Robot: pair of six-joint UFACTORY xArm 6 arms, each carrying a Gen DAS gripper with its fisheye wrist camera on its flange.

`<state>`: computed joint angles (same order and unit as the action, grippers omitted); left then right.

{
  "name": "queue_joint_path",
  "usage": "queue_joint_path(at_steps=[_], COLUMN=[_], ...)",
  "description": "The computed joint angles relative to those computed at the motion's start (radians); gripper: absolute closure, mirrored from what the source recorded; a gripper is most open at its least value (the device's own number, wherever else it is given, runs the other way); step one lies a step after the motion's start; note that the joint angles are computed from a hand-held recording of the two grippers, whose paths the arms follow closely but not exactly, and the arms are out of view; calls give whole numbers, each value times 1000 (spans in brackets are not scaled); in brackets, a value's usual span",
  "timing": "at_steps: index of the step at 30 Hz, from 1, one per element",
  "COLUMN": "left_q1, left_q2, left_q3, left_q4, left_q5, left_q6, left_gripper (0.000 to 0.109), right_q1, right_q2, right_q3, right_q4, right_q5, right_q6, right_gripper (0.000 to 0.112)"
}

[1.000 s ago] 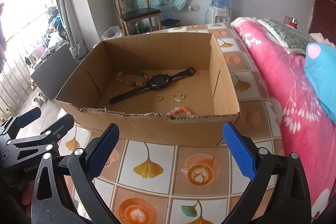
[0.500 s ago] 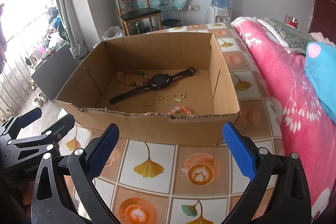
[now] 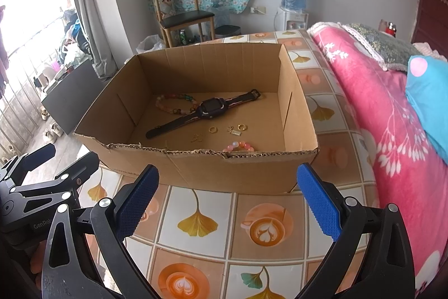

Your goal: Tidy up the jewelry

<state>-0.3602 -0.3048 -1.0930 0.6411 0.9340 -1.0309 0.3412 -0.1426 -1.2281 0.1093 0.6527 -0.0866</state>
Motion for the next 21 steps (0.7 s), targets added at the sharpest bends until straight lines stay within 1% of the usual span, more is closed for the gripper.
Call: queue_joint_path(at_steps=[21], left_q1=[2], left_q2=[-2], left_q3=[2], left_q4=[-7], left_q5=[-1], left_q6=[5], left_gripper=[10], right_q1=[-4], right_q2=[-4], right_q3=[2], right_q4=[6], right_q5=[4], right_q6=[-9], right_gripper=[17])
